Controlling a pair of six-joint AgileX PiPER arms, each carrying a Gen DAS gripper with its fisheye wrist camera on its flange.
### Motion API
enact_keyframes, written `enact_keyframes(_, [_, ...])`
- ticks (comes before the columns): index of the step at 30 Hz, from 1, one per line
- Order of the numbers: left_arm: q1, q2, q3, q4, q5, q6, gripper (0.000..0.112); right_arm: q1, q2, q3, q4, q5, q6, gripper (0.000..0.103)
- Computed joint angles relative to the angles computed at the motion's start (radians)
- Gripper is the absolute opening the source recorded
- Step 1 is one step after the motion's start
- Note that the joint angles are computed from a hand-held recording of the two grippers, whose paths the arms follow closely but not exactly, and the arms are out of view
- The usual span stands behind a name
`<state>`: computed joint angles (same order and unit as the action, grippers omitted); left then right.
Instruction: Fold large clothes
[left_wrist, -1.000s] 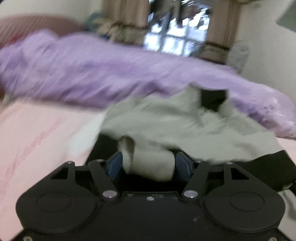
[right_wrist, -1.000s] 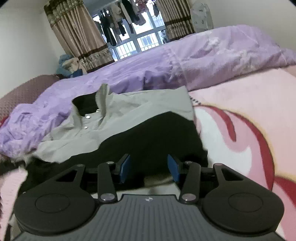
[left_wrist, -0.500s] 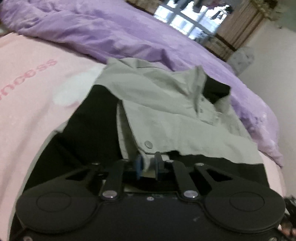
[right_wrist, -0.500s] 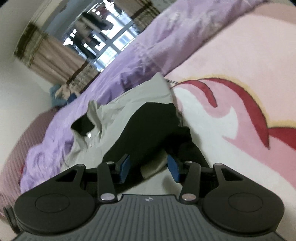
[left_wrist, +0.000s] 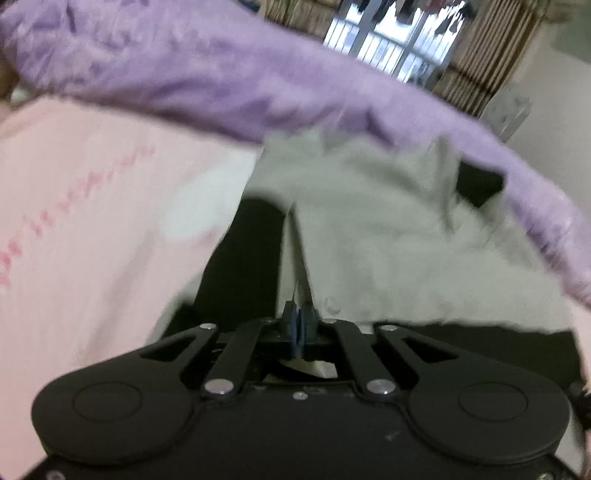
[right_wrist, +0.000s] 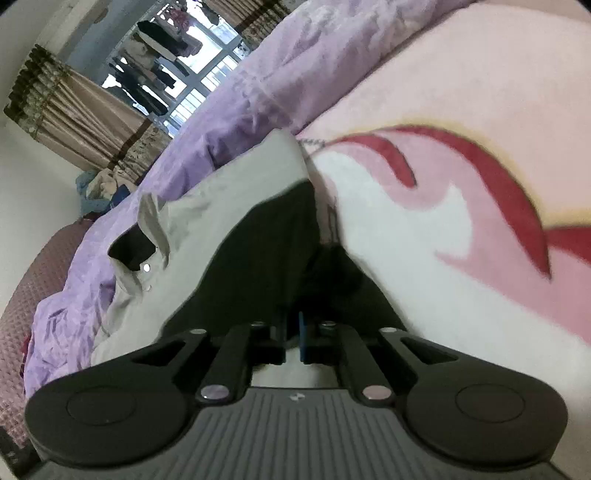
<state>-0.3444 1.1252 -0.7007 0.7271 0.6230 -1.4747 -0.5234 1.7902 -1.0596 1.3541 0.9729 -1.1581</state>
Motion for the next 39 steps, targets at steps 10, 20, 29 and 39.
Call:
enact_keyframes(10, [-0.211,-0.120,-0.110,0.184,0.284,-0.046,0.024,0.018,-0.295,0.083,-0.051,-0.111,-0.129,0.036])
enact_keyframes(20, [-0.233,0.186,-0.194,0.215,0.177,-0.029,0.028,0.323,-0.232,0.075,0.007,-0.470,-0.288,0.036])
enact_keyframes(29, [-0.144,0.194,-0.183,0.158,0.094,0.072,0.032,0.309,-0.180,0.046,-0.070,-0.467,-0.237,0.025])
enact_keyframes(39, [-0.074,0.355,-0.374,0.182,0.077,0.196,0.037,0.398,-0.057,-0.146,0.051,-0.511,-0.275,0.031])
